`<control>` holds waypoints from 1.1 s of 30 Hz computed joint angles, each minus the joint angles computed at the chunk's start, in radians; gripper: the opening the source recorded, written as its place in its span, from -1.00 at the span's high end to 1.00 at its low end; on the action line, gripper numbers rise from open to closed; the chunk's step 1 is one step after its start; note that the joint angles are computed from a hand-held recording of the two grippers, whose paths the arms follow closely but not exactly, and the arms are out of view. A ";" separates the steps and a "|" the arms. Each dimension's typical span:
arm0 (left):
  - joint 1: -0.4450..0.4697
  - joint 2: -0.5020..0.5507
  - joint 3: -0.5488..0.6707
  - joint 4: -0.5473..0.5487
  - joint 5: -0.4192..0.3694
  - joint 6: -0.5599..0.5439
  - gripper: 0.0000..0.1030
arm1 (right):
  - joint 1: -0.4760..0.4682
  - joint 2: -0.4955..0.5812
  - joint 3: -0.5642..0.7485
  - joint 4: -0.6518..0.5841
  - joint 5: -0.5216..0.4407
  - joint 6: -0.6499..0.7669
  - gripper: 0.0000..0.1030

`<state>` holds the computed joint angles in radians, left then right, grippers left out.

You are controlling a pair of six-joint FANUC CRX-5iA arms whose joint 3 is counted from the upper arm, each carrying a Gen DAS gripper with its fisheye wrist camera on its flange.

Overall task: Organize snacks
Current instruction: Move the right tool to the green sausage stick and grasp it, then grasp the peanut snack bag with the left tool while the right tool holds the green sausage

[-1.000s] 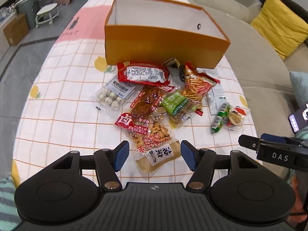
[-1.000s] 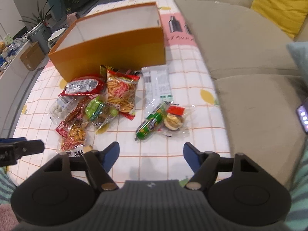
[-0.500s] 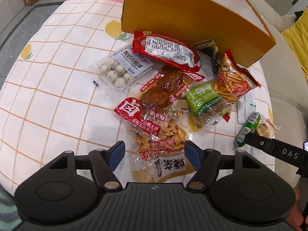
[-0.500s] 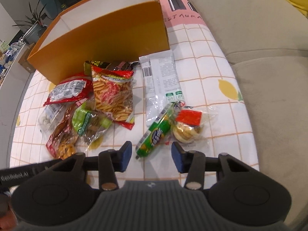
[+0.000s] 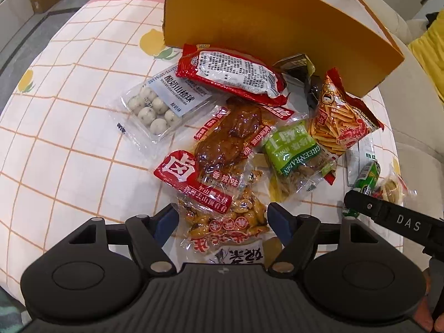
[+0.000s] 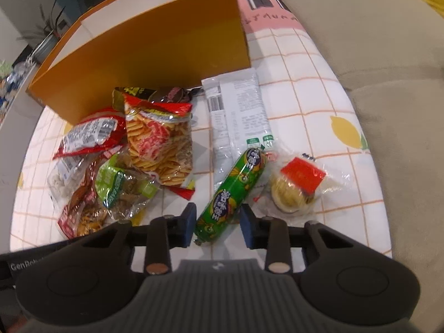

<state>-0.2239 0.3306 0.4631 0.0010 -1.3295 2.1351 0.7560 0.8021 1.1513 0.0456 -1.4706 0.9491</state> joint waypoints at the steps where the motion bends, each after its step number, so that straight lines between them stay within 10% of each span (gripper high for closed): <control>1: 0.001 -0.004 -0.007 0.003 0.006 -0.008 -0.60 | 0.002 -0.002 -0.001 -0.003 -0.003 0.014 0.41; 13: 0.036 -0.037 -0.046 0.077 -0.087 -0.149 -0.53 | 0.007 -0.089 -0.083 -0.145 -0.063 0.145 0.44; 23: 0.011 -0.037 -0.040 0.025 -0.062 -0.049 -0.74 | 0.019 -0.136 -0.180 -0.102 0.068 0.119 0.16; 33: -0.015 -0.043 -0.050 -0.025 -0.028 -0.105 -0.68 | 0.040 -0.096 -0.146 -0.053 0.042 0.142 0.43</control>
<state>-0.2388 0.2880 0.4134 -0.0236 -1.3575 2.0305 0.7961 0.7065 1.0054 -0.0073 -1.4290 1.0911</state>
